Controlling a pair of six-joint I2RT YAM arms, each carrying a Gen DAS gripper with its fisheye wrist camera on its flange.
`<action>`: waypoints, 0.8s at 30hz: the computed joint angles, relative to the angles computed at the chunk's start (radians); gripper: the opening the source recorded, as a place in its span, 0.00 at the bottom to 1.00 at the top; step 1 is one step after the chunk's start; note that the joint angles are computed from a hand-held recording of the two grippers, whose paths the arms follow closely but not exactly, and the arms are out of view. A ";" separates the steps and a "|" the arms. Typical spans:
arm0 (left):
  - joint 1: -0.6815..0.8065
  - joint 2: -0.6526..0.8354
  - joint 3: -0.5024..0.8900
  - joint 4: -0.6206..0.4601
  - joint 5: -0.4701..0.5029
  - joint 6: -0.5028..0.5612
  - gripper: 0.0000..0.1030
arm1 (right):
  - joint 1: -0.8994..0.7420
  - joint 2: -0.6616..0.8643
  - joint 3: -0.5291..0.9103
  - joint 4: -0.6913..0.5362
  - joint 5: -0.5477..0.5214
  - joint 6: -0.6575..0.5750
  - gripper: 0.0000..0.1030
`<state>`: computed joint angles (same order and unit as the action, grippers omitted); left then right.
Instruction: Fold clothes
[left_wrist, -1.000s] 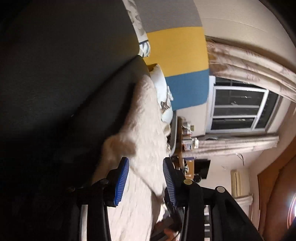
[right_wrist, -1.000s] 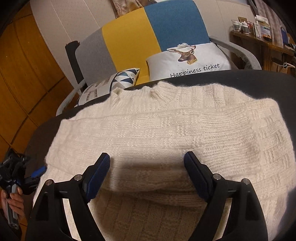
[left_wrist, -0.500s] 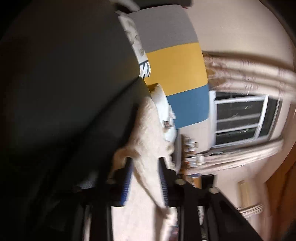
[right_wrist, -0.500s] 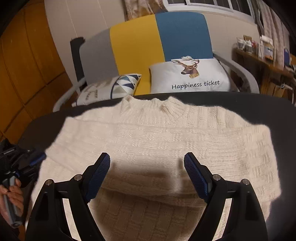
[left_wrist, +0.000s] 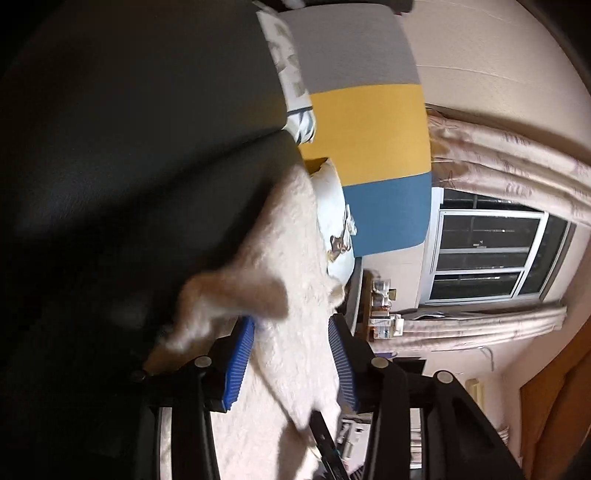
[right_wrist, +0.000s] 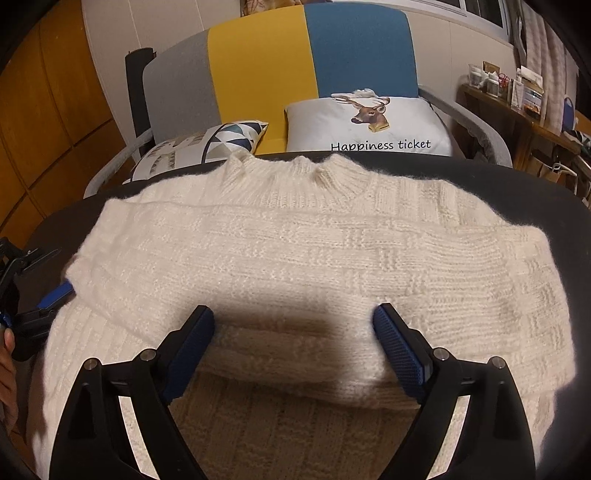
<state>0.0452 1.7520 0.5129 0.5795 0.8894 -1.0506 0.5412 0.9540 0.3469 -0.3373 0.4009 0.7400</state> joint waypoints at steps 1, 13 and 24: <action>0.006 -0.037 -0.046 0.018 -0.008 -0.012 0.41 | 0.003 -0.002 -0.001 0.001 0.001 0.004 0.88; -0.064 -0.084 0.033 -0.182 -0.202 -0.059 0.44 | -0.006 -0.056 -0.030 0.018 -0.021 0.010 0.89; -0.075 -0.160 0.043 -0.285 -0.315 0.184 0.12 | -0.086 -0.219 -0.092 0.038 -0.132 0.000 0.89</action>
